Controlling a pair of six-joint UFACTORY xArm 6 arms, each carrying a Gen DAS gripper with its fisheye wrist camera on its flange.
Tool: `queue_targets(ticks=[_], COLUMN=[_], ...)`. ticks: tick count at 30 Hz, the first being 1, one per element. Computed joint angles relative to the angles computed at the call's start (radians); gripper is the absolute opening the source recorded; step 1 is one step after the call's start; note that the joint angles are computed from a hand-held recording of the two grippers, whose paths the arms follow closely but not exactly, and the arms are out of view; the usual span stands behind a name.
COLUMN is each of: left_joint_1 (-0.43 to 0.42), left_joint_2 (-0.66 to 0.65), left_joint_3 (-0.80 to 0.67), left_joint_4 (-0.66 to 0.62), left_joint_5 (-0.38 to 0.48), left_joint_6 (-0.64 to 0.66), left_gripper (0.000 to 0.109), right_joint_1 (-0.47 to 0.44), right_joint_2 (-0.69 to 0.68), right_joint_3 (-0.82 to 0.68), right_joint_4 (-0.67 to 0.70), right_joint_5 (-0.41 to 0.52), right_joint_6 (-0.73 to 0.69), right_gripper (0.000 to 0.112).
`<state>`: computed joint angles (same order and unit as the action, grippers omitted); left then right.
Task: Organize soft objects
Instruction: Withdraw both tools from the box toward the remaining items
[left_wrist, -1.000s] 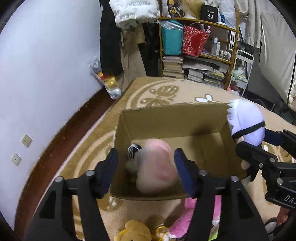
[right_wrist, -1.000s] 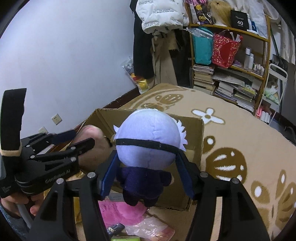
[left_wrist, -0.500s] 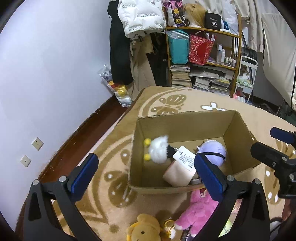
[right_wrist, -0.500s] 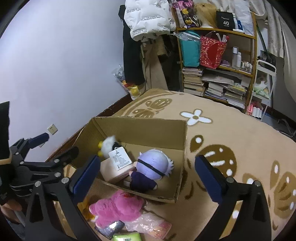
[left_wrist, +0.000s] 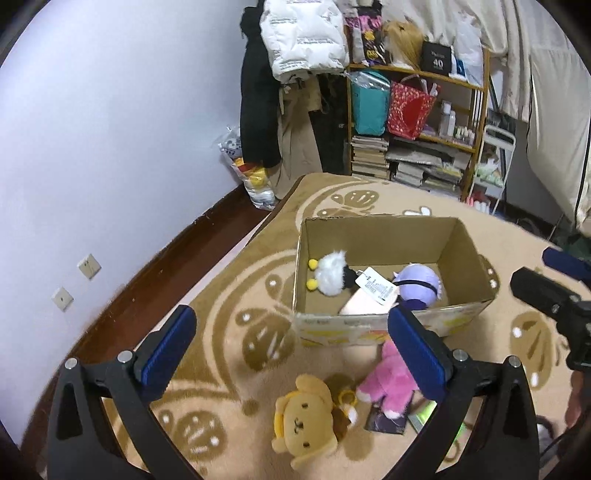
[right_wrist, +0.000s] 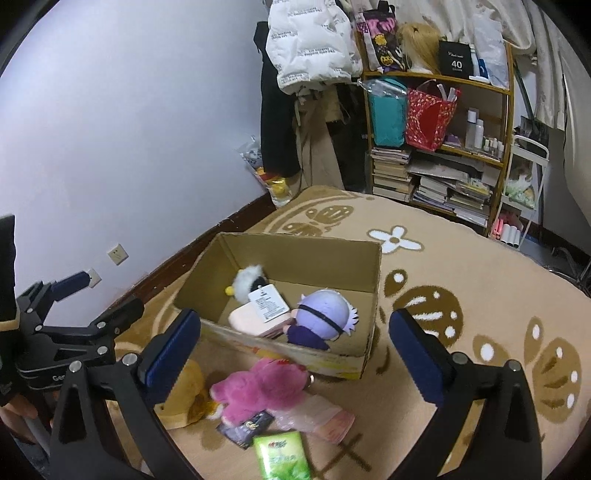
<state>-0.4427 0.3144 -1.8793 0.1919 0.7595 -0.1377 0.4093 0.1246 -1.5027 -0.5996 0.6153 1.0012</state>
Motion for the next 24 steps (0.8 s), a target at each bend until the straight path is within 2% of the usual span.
queue_targets(ticks=[4,8,13,17,21,24], left_joint_1=[0.01,0.022,0.019,0.018,0.026,0.028], left_joint_2=[-0.07,-0.122,-0.193,-0.213,-0.202,-0.188], left_joint_3=[0.077,0.137,0.229,0.267,0.269,0.27], left_joint_4=[0.034,0.014,0.057,0.047,-0.036,-0.033], left_joint_5=[-0.029,-0.042,-0.052,-0.053,-0.027,-0.016], left_joint_6=[-0.045,-0.038,-0.051,-0.033,0.013,0.002], left_gripper=[0.102,0.102,0.102,0.102,0.102,0.102], right_joint_1=[0.024,0.051,0.077,0.084,0.091,0.09], right_joint_2=[-0.032,-0.052,-0.083,-0.102,-0.107,-0.1], right_joint_3=[0.021,0.031,0.065,0.103,0.136,0.152], right_joint_4=[-0.024,-0.05,-0.069,-0.06,-0.053,-0.035], right_joint_5=[0.015,0.043,0.057,0.041,0.023,0.015], right_joint_6=[0.018,0.038,0.071,0.1,0.121,0.126], right_gripper=[0.103,0.103,0.103,0.103,0.103,0.103])
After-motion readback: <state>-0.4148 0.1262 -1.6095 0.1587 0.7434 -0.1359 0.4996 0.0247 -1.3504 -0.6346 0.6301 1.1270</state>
